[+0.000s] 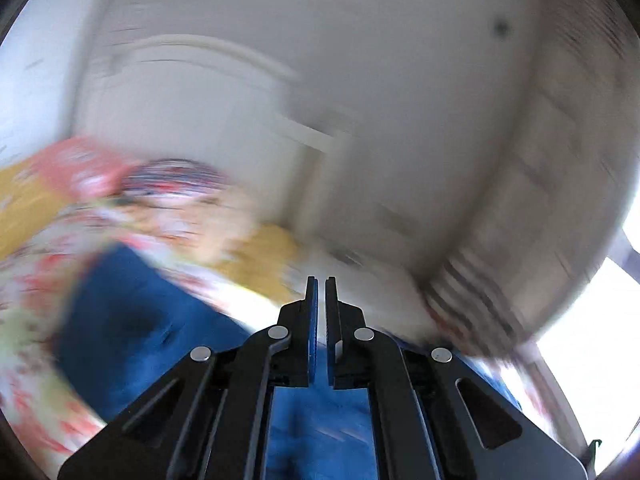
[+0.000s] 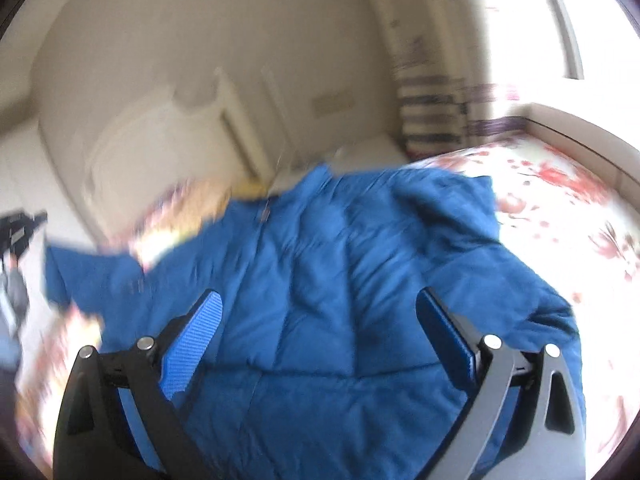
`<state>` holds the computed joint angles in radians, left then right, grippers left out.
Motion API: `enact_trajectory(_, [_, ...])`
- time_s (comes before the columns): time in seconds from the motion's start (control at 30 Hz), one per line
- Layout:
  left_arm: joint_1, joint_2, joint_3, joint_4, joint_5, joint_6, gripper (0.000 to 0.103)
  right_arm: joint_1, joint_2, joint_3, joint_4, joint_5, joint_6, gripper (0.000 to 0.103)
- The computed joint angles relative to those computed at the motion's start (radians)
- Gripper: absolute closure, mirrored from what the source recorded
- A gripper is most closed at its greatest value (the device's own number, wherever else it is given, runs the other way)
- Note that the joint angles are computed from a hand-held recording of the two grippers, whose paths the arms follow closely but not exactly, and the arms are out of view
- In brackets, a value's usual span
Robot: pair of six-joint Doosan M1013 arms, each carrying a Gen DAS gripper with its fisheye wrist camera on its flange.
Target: Fold large clothes
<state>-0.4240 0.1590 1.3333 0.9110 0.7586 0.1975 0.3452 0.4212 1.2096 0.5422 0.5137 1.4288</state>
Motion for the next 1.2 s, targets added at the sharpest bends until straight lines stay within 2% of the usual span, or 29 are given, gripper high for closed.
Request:
enact_trajectory(0.1, [-0.061,0.086,-0.084,-0.154,-0.03,0.208,0.101,-0.02,-0.006,0.02,0.077,-0.029,0.004,0.006])
enact_trajectory(0.2, [-0.106,0.163,-0.14,-0.282,-0.001,0.359,0.1,-0.027,-0.014,0.035,0.116,-0.049,-0.011,0.006])
enact_trajectory(0.27, [-0.107,0.18,-0.137,-0.347,0.013,0.372,0.098,-0.027,-0.016,0.037,0.115,-0.05,-0.023,0.006])
enact_trajectory(0.33, [-0.109,0.168,-0.102,-0.304,0.04,0.318,0.097,-0.026,-0.018,0.042,0.145,-0.05,-0.074,0.006])
enact_trajectory(0.4, [-0.115,0.155,-0.082,-0.294,0.074,0.312,0.08,-0.021,-0.018,0.041,0.149,-0.046,-0.092,0.006])
enact_trajectory(0.47, [-0.118,0.115,-0.032,-0.233,0.083,0.238,0.028,-0.019,-0.016,0.037,0.142,-0.035,-0.092,0.006])
enact_trajectory(0.5, [-0.115,0.09,0.001,-0.179,0.077,0.185,0.019,-0.019,-0.015,0.035,0.135,-0.031,-0.086,0.006])
enact_trajectory(0.53, [-0.121,0.064,0.035,-0.074,0.114,0.085,0.013,-0.019,-0.015,0.035,0.135,-0.032,-0.085,0.006])
enact_trajectory(0.57, [-0.13,0.047,0.06,0.032,0.202,-0.004,0.01,-0.019,-0.016,0.037,0.143,-0.034,-0.091,0.006])
enact_trajectory(0.63, [-0.132,0.021,0.097,0.127,0.336,-0.066,0.006,-0.021,-0.018,0.04,0.159,-0.035,-0.1,0.006])
enact_trajectory(0.7, [-0.108,-0.002,0.117,0.122,0.448,-0.033,0.006,-0.021,-0.019,0.041,0.16,-0.033,-0.1,0.006])
enact_trajectory(0.73, [-0.094,-0.003,0.112,0.1,0.481,-0.003,0.006,-0.021,-0.018,0.04,0.156,-0.032,-0.098,0.006])
enact_trajectory(0.8, [-0.06,0.013,0.083,0.051,0.564,0.118,0.006,-0.019,-0.016,0.034,0.137,-0.025,-0.088,0.006])
enact_trajectory(0.93, [-0.043,0.095,0.037,0.139,0.687,0.336,0.006,-0.013,-0.011,0.023,0.079,-0.016,-0.048,0.006])
enact_trajectory(1.03, [-0.007,0.154,0.004,0.091,0.737,0.497,0.005,-0.011,-0.013,0.026,0.069,-0.024,-0.042,0.006])
enact_trajectory(1.1, [0.009,0.173,0.001,0.098,0.765,0.506,0.032,-0.011,-0.014,0.027,0.067,-0.026,-0.038,0.006])
enact_trajectory(1.13, [0.017,0.169,0.006,0.118,0.784,0.448,0.062,-0.01,-0.013,0.026,0.06,-0.025,-0.035,0.006])
enact_trajectory(1.17, [0.024,0.145,0.011,0.09,0.75,0.359,0.068,-0.01,-0.013,0.025,0.057,-0.024,-0.035,0.006])
enact_trajectory(1.2, [0.031,0.104,0.031,0.059,0.682,0.248,0.072,-0.009,-0.013,0.024,0.053,-0.023,-0.036,0.006])
